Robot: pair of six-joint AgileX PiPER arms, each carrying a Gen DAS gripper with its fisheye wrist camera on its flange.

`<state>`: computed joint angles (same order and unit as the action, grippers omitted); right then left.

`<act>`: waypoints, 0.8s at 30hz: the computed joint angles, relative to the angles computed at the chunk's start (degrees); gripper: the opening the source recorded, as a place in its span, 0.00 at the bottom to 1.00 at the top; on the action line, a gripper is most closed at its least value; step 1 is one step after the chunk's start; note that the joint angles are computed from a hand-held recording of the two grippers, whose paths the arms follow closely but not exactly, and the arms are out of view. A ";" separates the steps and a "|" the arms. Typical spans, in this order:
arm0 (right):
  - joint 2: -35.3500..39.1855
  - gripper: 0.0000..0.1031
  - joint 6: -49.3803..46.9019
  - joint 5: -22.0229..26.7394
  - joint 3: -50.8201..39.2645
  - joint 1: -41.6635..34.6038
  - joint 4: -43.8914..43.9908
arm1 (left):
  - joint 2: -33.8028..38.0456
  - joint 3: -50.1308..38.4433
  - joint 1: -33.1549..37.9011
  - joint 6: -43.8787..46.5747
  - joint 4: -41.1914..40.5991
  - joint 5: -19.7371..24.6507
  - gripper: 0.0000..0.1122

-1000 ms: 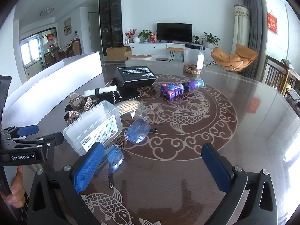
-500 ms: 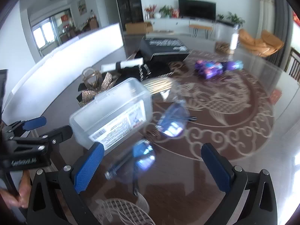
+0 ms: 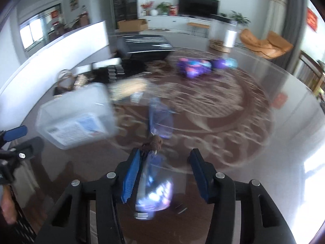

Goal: Organize objects
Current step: 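Grasp the clear plastic box with the left tool while the right tool grasps the eyeglasses, then lift the clear plastic box with the left tool while the right tool lifts the eyeglasses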

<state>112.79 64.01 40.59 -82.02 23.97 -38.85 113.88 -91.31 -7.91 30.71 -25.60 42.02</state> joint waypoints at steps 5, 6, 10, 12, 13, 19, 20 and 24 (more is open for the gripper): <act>-5.43 0.51 5.78 -1.62 7.85 -3.24 -2.52 | -0.67 -0.30 0.89 15.23 -15.01 2.16 0.92; -6.69 0.51 6.89 -3.74 9.64 -4.25 -2.54 | -0.32 -1.33 -0.18 14.82 -14.45 1.79 0.92; -8.65 0.52 10.67 -6.95 12.44 -5.45 -3.20 | 2.82 -6.54 -5.10 13.18 -10.79 2.44 0.92; -9.98 0.52 13.22 -9.00 14.39 -6.20 -3.94 | 3.80 -7.42 -6.43 15.50 -11.91 4.73 0.92; -10.47 0.52 14.46 -9.96 15.22 -6.48 -4.43 | 3.71 -6.98 -6.99 17.79 -12.85 5.99 0.92; -10.94 0.52 17.33 -11.21 16.25 -6.99 -5.86 | 2.08 -4.24 -3.67 30.50 -22.97 19.09 0.92; -11.07 0.52 17.45 -11.39 16.55 -7.13 -6.12 | 1.66 -3.86 -3.21 29.93 -23.01 18.85 0.92; -11.01 0.55 16.95 -11.37 16.56 -7.06 -6.10 | 4.69 -10.18 -2.53 20.26 -19.86 19.75 0.92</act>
